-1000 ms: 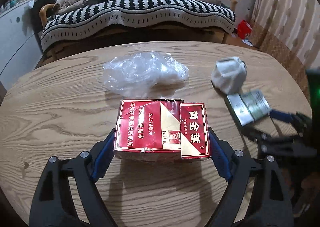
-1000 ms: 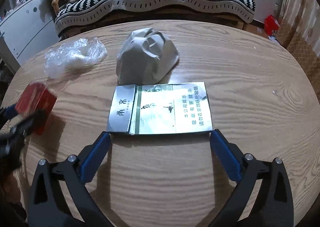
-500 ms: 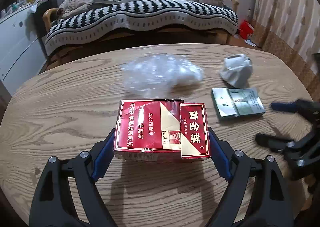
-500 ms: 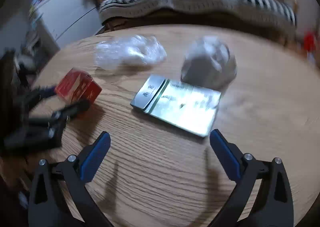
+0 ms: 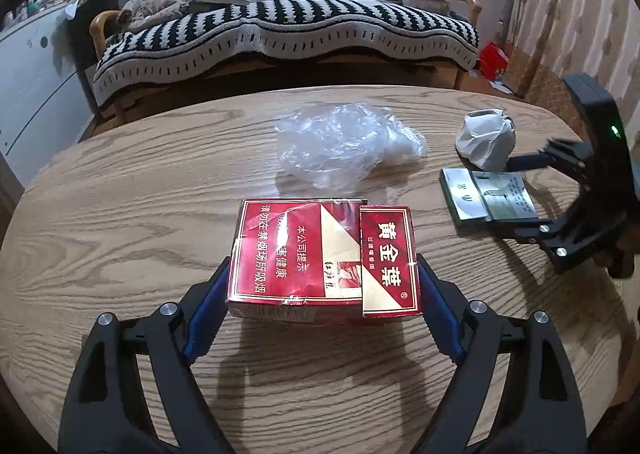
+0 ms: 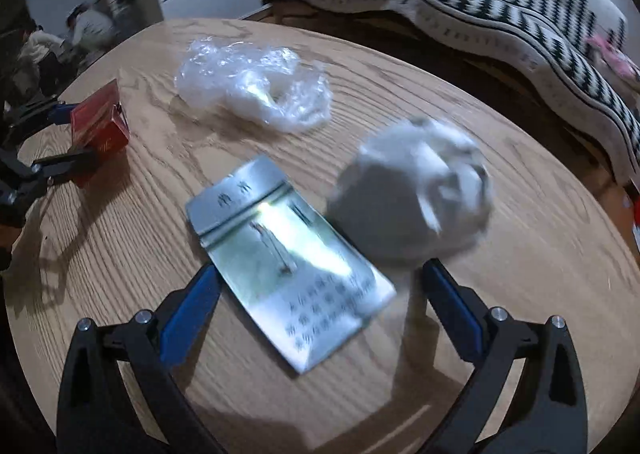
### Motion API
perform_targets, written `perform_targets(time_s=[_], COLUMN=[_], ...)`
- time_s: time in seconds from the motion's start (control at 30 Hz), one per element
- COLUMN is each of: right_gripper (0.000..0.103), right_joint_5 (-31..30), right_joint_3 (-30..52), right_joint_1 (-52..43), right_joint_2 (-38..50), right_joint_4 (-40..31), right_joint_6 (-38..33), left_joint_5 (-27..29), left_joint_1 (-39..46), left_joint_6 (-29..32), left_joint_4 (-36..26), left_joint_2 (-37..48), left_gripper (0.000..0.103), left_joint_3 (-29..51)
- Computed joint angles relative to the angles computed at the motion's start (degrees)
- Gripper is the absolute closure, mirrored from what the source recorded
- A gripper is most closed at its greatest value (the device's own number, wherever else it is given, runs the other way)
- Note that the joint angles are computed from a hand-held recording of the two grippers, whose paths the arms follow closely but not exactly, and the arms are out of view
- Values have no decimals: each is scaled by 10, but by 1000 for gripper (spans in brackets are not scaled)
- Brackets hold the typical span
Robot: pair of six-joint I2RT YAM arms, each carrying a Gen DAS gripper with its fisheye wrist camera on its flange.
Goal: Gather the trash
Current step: 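Carry both packs over the black bin and open both tools to drop them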
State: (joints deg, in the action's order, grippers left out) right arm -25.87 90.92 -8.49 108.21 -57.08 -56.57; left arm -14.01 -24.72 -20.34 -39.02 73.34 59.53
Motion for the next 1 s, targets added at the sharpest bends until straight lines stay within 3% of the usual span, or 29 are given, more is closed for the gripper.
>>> perform_targets(time_s=[0.13, 0.27, 0.47, 0.57, 0.7, 0.8, 1.0], right_gripper=[10, 39, 44, 44, 44, 44, 44], right_joint_5=[-4, -31, -21, -29, -69, -92, -114], right_joint_3=[-17, -96, -213, -246, -235, -194, -33], right_joint_1=[13, -1, -32, -87, -270, -429, -626], right_joint_2=[-13, -75, -194, -259, -309, -300, -153], right_joint_4=[0, 32, 56, 27, -73, -142, -188], right_joint_6=[-14, -1, 64, 47, -59, -138, -182], left_joint_5=[-11, -21, -53, -61, -71, -88, -93], left_joint_1=[-18, -39, -89, -119, -189, -254, -377], left_joint_6=[-1, -7, -30, -54, -85, -100, -117], left_joint_4=[-4, -10, -31, -45, -56, -61, -69], left_joint_2=[16, 25, 15, 14, 46, 97, 256], left_gripper=[20, 20, 20, 20, 20, 20, 20], left_joint_3=[14, 27, 45, 63, 114, 173, 357])
